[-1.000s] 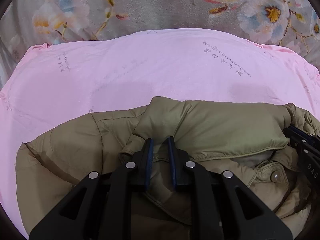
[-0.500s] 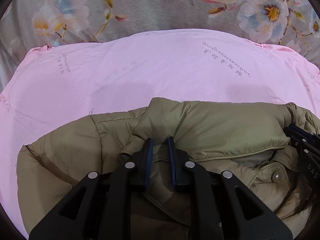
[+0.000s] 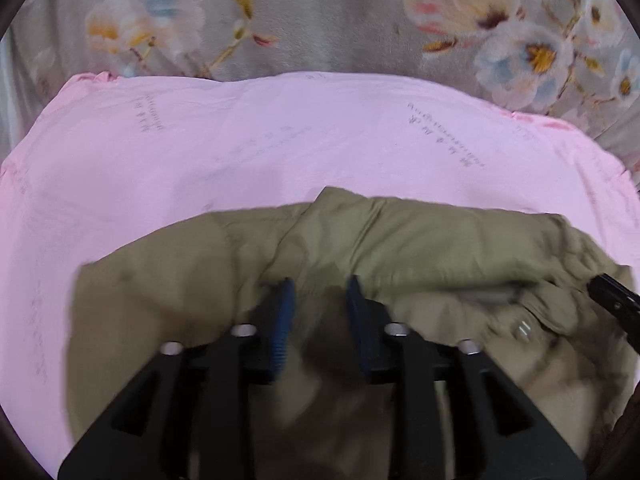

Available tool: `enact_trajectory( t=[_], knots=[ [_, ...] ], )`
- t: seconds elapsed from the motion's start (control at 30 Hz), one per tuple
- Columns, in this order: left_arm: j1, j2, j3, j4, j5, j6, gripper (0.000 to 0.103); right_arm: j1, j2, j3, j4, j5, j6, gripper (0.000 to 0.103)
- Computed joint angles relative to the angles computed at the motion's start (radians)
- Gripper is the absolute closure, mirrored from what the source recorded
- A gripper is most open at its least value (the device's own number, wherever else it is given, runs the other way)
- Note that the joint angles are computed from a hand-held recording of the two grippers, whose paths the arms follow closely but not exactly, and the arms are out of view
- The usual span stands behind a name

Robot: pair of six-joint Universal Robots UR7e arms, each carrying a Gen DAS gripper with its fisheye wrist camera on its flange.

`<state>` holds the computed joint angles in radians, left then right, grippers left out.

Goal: Fold large clothes
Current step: 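Open both grippers and lift them away from the folded jacket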

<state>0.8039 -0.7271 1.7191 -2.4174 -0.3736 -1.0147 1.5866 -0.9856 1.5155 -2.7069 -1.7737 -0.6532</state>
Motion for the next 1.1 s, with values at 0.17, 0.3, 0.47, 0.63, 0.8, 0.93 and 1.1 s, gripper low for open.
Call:
enact_trajectory(
  t=[0.17, 0.3, 0.47, 0.63, 0.8, 0.93, 1.1],
  knots=[
    [-0.205, -0.23, 0.292, 0.126, -0.036, -0.277, 0.013, -0.123, -0.376, 0.278, 0.08, 0.095, -0.116, 0.034],
    [-0.368, -0.408, 0.489, 0.276, -0.211, -0.586, 0.013, -0.305, -0.624, 0.38, 0.34, 0.125, -0.198, 0.033],
    [-0.569, -0.513, 0.69, 0.283, -0.436, -0.947, 0.013, -0.545, -0.821, 0.451, 0.529, 0.161, -0.276, 0.033],
    [-0.696, -0.478, 0.778, 0.144, -0.555, -1.117, 0.013, -0.688, -0.902, 0.48, 0.698, 0.246, -0.337, 0.032],
    [-0.747, -0.387, 0.787, -0.041, -0.549, -1.116, 0.013, -0.736, -0.95, 0.515, 0.769, 0.3, -0.4, 0.032],
    [-0.744, -0.326, 0.728, 0.036, -0.549, -1.118, 0.027, -0.756, -0.987, 0.567, 0.724, 0.324, -0.451, 0.062],
    [-0.754, -0.358, 0.729, 0.05, -0.556, -1.136, 0.09, -0.785, -1.002, 0.559, 0.734, 0.382, -0.43, 0.095]
  ],
)
